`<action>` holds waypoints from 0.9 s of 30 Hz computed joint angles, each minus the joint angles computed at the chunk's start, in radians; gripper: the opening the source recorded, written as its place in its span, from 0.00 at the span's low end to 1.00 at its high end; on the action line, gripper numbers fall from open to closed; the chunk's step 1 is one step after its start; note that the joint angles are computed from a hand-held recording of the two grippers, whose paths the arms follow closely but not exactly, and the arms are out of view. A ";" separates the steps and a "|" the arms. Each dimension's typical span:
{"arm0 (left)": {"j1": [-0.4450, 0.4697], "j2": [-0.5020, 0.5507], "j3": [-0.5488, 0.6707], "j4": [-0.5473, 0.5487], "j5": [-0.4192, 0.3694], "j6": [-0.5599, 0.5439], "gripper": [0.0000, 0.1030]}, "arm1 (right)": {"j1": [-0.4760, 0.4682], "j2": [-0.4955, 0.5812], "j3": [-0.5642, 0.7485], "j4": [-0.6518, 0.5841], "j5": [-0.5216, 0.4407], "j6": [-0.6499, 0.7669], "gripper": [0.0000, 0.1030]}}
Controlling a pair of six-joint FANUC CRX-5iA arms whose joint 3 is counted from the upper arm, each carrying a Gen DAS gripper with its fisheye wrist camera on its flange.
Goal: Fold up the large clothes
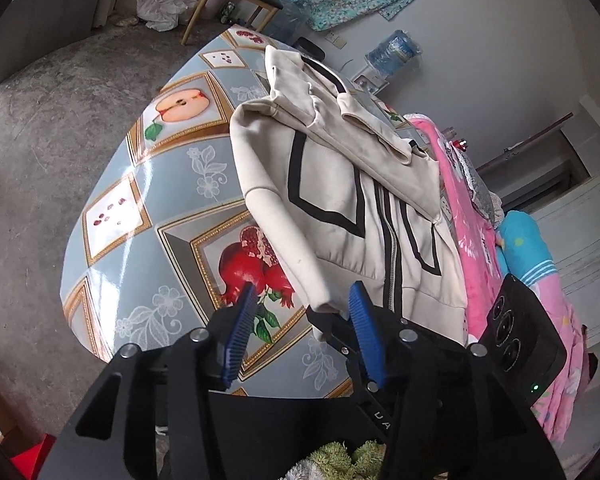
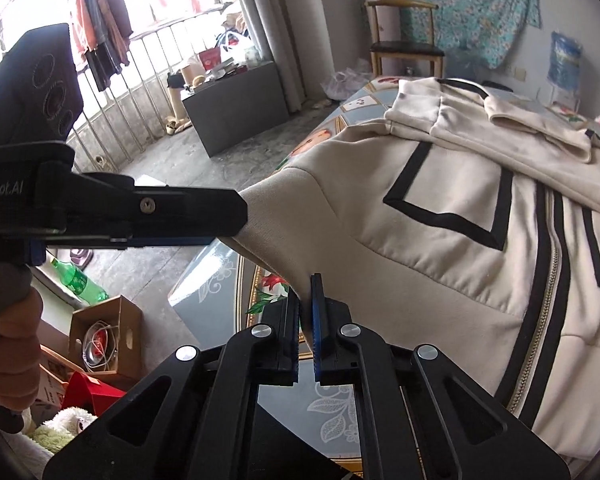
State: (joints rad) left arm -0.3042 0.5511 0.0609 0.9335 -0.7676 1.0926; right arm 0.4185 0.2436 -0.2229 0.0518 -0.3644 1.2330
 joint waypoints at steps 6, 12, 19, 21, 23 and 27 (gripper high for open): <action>-0.007 0.036 -0.014 0.145 -0.040 -0.048 0.50 | -0.009 0.010 0.021 -0.061 -0.009 0.049 0.05; -0.005 0.107 0.026 0.240 -0.075 -0.035 0.50 | -0.025 0.004 0.038 -0.160 -0.020 0.119 0.05; -0.008 0.180 0.099 0.227 -0.127 0.040 0.21 | -0.039 -0.014 0.046 -0.251 -0.046 0.197 0.10; -0.009 0.175 0.117 0.156 -0.110 0.070 0.08 | -0.044 -0.034 0.033 -0.249 -0.067 0.192 0.21; -0.012 0.164 0.129 0.076 -0.085 0.090 0.05 | -0.039 -0.072 -0.026 -0.154 -0.048 0.084 0.41; -0.028 0.138 0.190 -0.199 -0.037 0.167 0.05 | -0.073 -0.167 -0.158 0.043 -0.042 -0.198 0.59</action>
State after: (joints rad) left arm -0.3320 0.6890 0.2509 0.7344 -0.8051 1.2592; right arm 0.3458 0.0768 -0.3810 0.0943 -0.4064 1.0348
